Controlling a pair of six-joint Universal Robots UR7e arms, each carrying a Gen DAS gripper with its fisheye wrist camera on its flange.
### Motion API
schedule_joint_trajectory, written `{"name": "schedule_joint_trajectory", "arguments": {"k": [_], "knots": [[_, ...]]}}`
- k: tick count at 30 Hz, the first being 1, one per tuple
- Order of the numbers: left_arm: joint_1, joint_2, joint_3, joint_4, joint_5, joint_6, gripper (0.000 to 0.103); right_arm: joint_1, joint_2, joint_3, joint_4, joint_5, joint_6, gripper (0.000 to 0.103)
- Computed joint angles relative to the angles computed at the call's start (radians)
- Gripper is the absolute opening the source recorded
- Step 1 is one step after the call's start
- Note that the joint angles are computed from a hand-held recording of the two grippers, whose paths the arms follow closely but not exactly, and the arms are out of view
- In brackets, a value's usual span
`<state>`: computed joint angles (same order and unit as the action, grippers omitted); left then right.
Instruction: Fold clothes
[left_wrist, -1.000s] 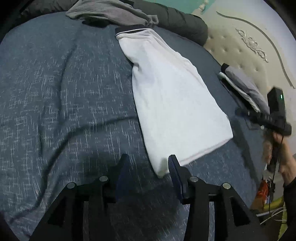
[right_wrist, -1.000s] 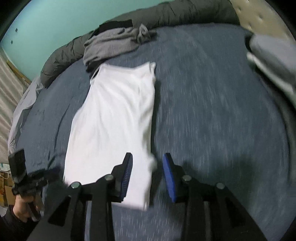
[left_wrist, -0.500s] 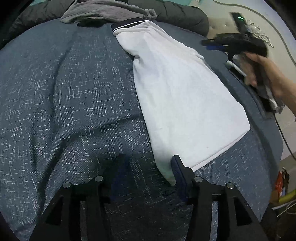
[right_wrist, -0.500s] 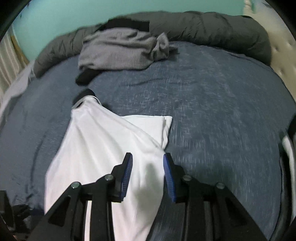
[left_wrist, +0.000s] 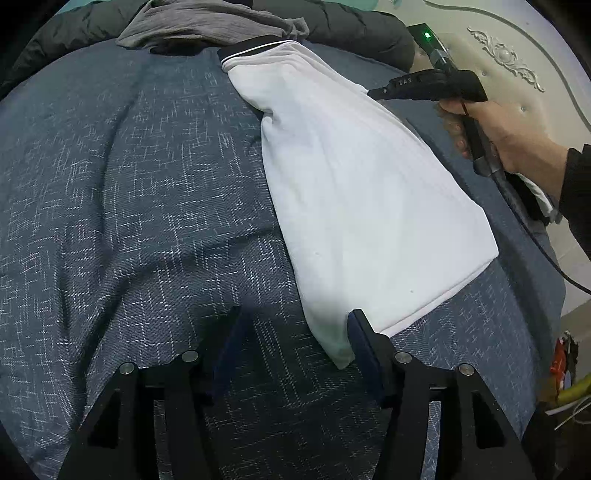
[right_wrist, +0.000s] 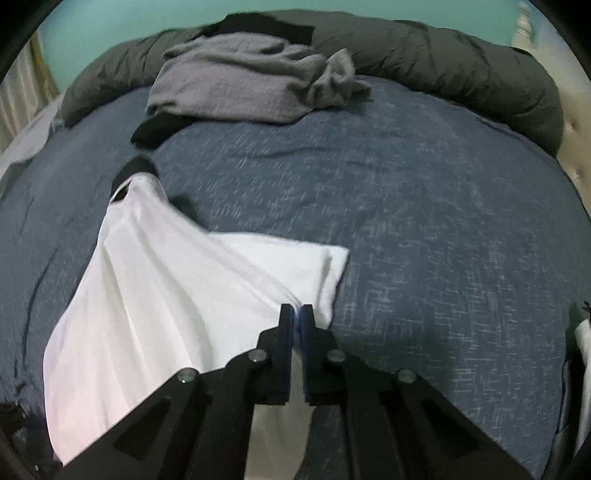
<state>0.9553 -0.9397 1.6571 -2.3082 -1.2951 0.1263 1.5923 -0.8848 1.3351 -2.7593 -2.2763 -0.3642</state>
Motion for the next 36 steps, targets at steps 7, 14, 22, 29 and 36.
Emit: {"name": "schedule_joint_trajectory", "arguments": {"k": [7, 14, 22, 29, 36], "knots": [[-0.003, 0.005, 0.003, -0.011, 0.005, 0.001, 0.061, -0.019, 0.003, -0.022, -0.010, -0.044, 0.130, 0.003], [-0.002, 0.011, -0.001, -0.013, 0.001, -0.002, 0.061, -0.017, 0.007, -0.045, 0.067, -0.029, 0.167, 0.004], [-0.004, 0.018, -0.003, -0.018, 0.001, -0.012, 0.062, 0.049, 0.026, -0.098, 0.011, 0.062, 0.030, 0.028], [-0.010, 0.019, -0.002, -0.030, 0.011, -0.021, 0.062, 0.096, 0.188, -0.356, 0.256, 0.071, 0.004, 0.041], [-0.009, 0.030, -0.006, -0.030, 0.006, -0.019, 0.062, 0.131, 0.311, -0.529, 0.336, 0.051, -0.107, 0.041]]}}
